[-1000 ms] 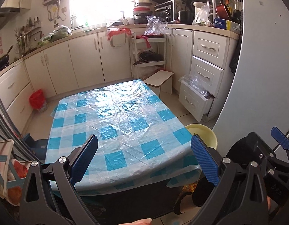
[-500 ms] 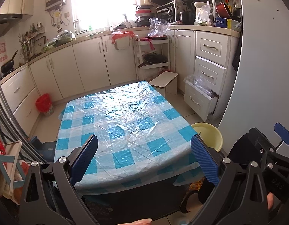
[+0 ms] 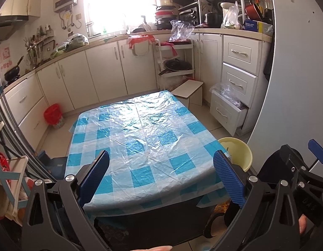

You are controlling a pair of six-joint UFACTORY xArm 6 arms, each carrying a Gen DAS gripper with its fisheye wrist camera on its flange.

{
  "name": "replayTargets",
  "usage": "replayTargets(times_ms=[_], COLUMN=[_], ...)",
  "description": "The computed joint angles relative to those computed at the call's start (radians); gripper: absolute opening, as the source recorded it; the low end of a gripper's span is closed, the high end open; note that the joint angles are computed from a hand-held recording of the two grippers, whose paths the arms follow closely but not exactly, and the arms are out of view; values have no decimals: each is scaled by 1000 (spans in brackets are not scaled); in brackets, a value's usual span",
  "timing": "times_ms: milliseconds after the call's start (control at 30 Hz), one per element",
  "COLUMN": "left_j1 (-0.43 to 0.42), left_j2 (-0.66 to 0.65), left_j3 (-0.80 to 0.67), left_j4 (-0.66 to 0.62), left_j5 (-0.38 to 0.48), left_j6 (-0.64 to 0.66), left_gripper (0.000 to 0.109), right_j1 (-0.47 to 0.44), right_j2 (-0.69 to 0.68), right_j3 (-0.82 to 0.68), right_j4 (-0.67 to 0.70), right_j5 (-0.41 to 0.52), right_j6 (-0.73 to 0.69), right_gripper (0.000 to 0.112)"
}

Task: Collect trash

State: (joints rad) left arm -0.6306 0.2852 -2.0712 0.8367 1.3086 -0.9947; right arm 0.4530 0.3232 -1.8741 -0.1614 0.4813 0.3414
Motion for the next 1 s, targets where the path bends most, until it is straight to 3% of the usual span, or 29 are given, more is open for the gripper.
replayTargets(times_ms=[400, 600, 767, 1000], left_j1=[13, 37, -6, 15], left_j2=[-8, -104, -68, -67], left_j3=[4, 161, 106, 88], left_j4=[-42, -35, 76, 0], left_j5=[-11, -141, -49, -42], left_j6=[8, -89, -77, -64], left_gripper=[95, 95, 95, 95], right_j1=[0, 0, -3, -2], right_j2=[4, 2, 9, 7], right_j3=[-5, -1, -10, -6], right_j4=[19, 21, 27, 19], right_j5=[8, 5, 3, -5], right_j6=[-17, -17, -19, -18], right_gripper=[96, 96, 96, 96])
